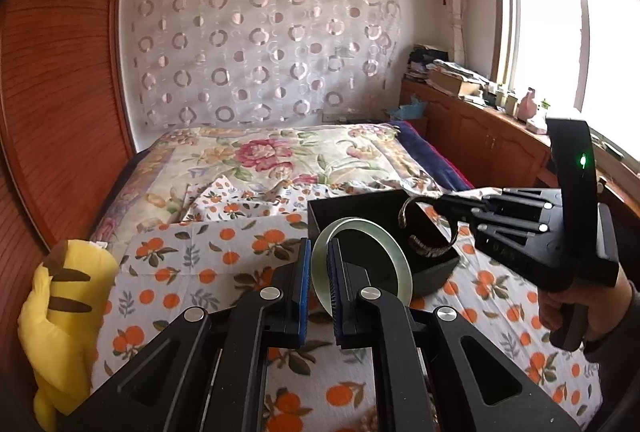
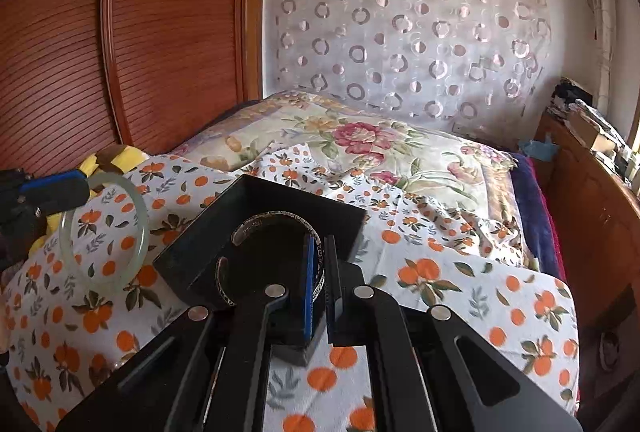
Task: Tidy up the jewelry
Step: 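Lower the silver bangle into the black box with the right tool while the left carries the jade bangle, then lower the jade bangle into the black box and open the left tool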
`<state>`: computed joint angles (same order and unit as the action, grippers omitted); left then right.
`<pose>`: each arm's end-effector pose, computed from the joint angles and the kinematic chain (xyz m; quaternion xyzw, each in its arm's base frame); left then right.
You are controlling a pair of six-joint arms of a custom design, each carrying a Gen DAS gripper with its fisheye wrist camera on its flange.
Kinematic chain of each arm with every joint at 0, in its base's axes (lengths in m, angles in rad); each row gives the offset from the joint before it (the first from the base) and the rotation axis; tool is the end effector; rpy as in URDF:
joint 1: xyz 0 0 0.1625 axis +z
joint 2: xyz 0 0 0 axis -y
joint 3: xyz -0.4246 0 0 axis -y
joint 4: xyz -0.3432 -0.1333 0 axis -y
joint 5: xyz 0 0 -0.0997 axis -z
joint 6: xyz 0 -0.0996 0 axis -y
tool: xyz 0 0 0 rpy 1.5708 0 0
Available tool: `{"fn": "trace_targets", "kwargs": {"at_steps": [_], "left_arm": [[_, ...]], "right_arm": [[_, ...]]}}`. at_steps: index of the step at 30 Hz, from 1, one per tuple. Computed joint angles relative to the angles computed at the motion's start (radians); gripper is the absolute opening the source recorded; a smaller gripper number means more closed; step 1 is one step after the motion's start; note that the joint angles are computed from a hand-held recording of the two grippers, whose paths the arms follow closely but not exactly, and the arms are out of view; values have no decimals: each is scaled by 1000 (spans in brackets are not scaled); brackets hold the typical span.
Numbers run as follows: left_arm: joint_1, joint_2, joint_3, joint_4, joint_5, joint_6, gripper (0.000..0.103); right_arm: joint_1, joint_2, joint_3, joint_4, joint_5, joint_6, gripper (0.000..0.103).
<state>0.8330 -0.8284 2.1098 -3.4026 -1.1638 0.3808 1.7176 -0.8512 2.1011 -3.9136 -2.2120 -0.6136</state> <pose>-0.2205 -0.4993 0.1206 0.4535 0.8280 -0.2964 0.1441 0.1468 -0.4886 0.2080 0.1488 -0.8137 0.4175 0.3760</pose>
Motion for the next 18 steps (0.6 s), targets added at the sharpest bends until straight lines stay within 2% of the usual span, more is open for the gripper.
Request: {"fn": "trace_targets", "kwargs": {"at_steps": [4,9,13,18], "left_arm": [[9,15,-32,22,-3,-10,8],[19,52,-79,61,-12,-20,8],[19,89,-117,84,-10,-24,8],[12,140,-162,93,-16,-14,8]], "right_arm": [[-13,-10,-18,119,14,31,11],[-9,-9,-4,82,-7,45,22],[-4,-33,39,32,7,35,27],[3,-55,94,-24,5,29,28]]}}
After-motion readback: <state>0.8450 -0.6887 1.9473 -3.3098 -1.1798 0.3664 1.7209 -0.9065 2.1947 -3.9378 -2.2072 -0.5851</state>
